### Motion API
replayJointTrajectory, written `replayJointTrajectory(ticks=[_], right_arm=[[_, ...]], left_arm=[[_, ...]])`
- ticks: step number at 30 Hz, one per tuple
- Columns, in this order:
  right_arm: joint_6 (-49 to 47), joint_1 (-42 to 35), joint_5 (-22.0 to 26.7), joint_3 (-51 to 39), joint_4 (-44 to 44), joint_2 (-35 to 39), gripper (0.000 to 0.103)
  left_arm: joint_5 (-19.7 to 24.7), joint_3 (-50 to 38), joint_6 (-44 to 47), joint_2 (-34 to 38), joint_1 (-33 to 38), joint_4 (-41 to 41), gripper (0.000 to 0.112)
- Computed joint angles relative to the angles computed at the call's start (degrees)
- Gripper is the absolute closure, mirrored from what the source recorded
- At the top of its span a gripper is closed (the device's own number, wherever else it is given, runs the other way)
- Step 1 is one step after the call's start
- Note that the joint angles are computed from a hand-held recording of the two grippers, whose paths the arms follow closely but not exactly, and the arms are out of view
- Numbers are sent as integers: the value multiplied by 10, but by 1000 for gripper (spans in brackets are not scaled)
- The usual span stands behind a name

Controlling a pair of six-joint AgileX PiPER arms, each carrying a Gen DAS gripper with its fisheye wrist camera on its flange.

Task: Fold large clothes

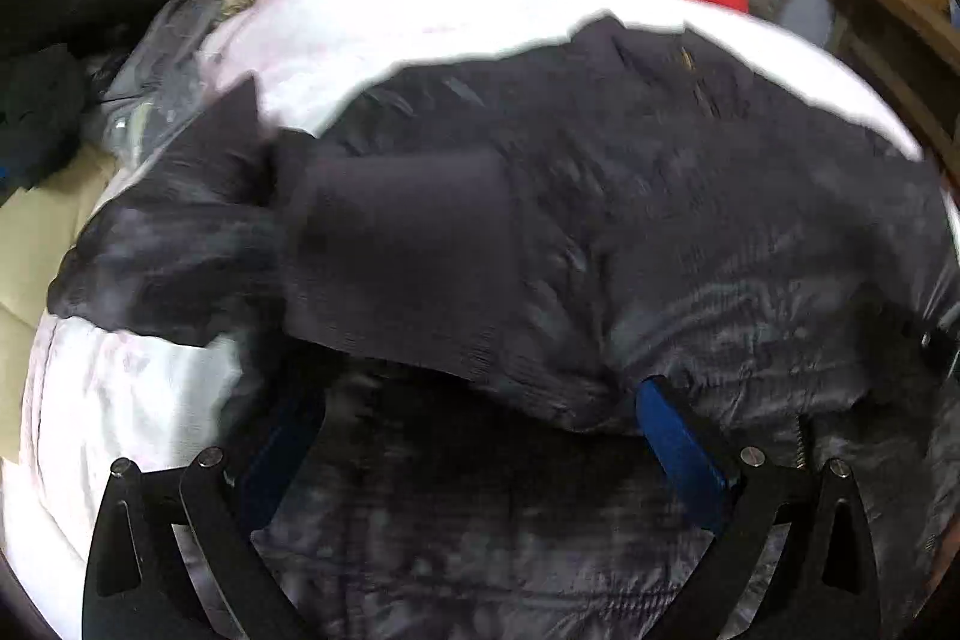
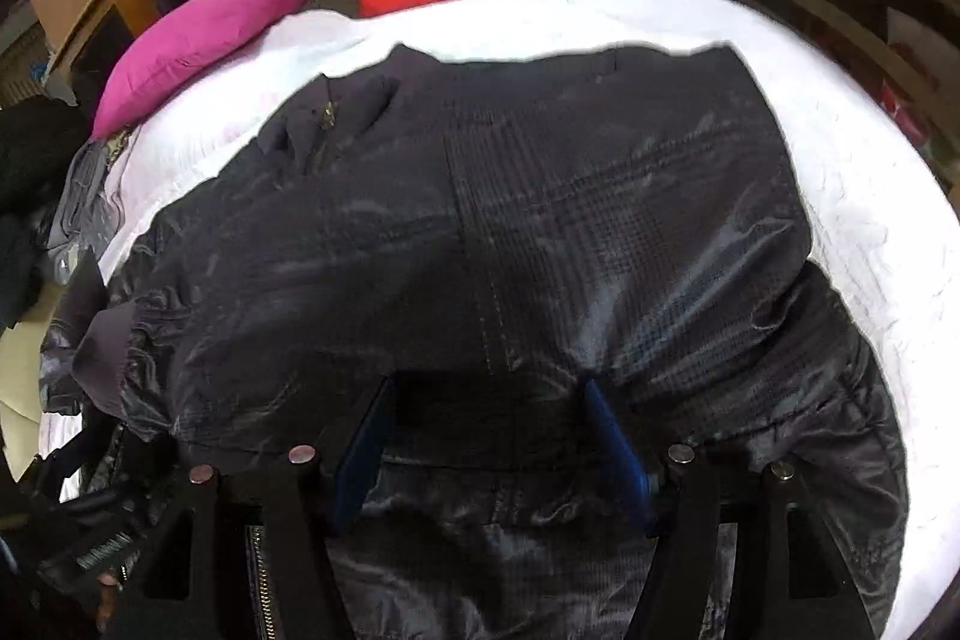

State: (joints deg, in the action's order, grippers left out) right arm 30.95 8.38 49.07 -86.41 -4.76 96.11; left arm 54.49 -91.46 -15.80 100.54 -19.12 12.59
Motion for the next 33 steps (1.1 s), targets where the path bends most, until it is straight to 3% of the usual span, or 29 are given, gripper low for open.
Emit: replayJointTrajectory(ticks=[6, 8, 11, 15, 19, 31, 33], right_arm=[[8, 0, -62, 59, 2, -71, 34], [12, 3, -71, 71, -1, -81, 34], [17, 14, -71, 71, -17, -84, 34], [21, 26, -75, 72, -29, -83, 34], [17, 28, -72, 65, -27, -73, 34], [2, 32, -61, 48, -21, -49, 34], [5, 37, -60, 47, -29, -47, 34]], left_arm=[[-126, 81, -42, -130, 90, 65, 9], [-134, 75, -49, -128, 156, 54, 9], [-98, 26, -7, -75, 265, -39, 9], [-66, -30, -24, 0, 357, -73, 10], [-46, -87, 30, 70, 438, -189, 10], [47, -322, 32, 271, 516, -377, 10], [52, -358, 26, 294, 515, -374, 18]])
